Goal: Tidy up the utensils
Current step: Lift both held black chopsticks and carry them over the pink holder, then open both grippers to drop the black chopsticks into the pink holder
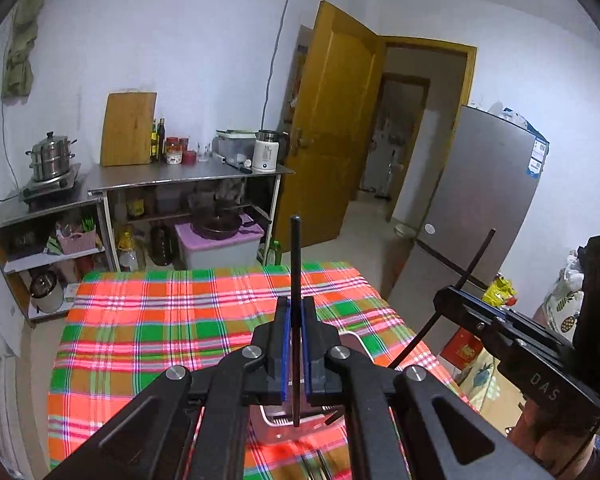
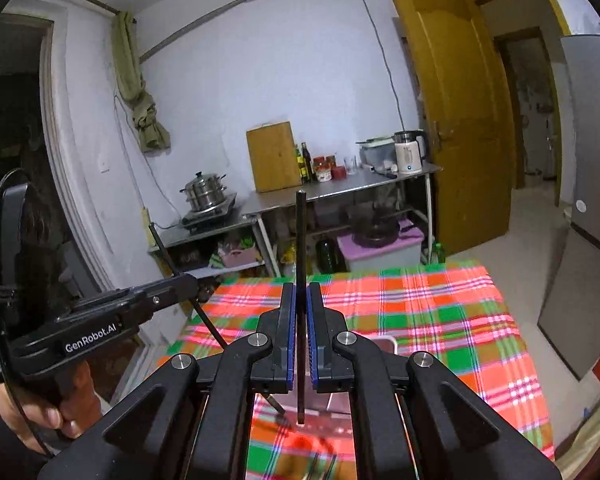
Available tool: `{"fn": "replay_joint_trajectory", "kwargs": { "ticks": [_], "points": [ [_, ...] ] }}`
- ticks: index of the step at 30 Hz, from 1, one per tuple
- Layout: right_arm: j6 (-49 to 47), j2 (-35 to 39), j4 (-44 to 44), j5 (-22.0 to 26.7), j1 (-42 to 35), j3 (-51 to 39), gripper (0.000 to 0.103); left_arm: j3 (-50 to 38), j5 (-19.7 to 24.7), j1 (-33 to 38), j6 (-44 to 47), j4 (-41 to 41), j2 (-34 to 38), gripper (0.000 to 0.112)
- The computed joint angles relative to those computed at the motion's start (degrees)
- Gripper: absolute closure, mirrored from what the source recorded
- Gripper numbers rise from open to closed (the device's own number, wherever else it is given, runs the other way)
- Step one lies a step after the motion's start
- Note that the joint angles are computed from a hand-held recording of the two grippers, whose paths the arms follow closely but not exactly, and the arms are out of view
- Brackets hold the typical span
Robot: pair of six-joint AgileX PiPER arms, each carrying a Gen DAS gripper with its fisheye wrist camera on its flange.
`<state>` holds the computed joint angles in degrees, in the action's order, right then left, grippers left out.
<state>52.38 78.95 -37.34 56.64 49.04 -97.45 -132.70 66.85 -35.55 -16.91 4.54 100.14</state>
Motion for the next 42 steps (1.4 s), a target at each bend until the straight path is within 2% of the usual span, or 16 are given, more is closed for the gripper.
{"fn": "replay_joint_trajectory", "kwargs": {
  "ticks": [6,11,18,27,33,42],
  "points": [
    [-0.4,1.0,1.6,-3.2,-3.5,1.5,0.098,-1.1,-2.2,1.6,0.6,-1.1,3.2,0.108],
    [-0.9,1.5,3.9,-5.4,-5.9,3.9,0.098,6.1,-6.8,1.5,0.6,-0.8,2.3,0.108],
    [-3.8,1.6,8.8,-7.7,-8.5,7.5,0.098,14.2,-11.0,2.1,0.4,-1.5,1.2,0.108],
    [-5.6,2.8,11.7,-7.0,-9.3,8.1,0.096,21.3,-14.2,2.1,0.1,-1.6,-1.7,0.108],
    [-3.9,2.2,10.3,-5.8,-8.6,8.6,0.09,23.9,-15.1,1.8,-0.7,-1.0,-3.3,0.106],
    [-0.3,-2.2,6.5,-4.4,-6.4,11.3,0.088,29.3,-17.0,1.7,-1.1,-0.2,-8.7,0.101]
  ]
}}
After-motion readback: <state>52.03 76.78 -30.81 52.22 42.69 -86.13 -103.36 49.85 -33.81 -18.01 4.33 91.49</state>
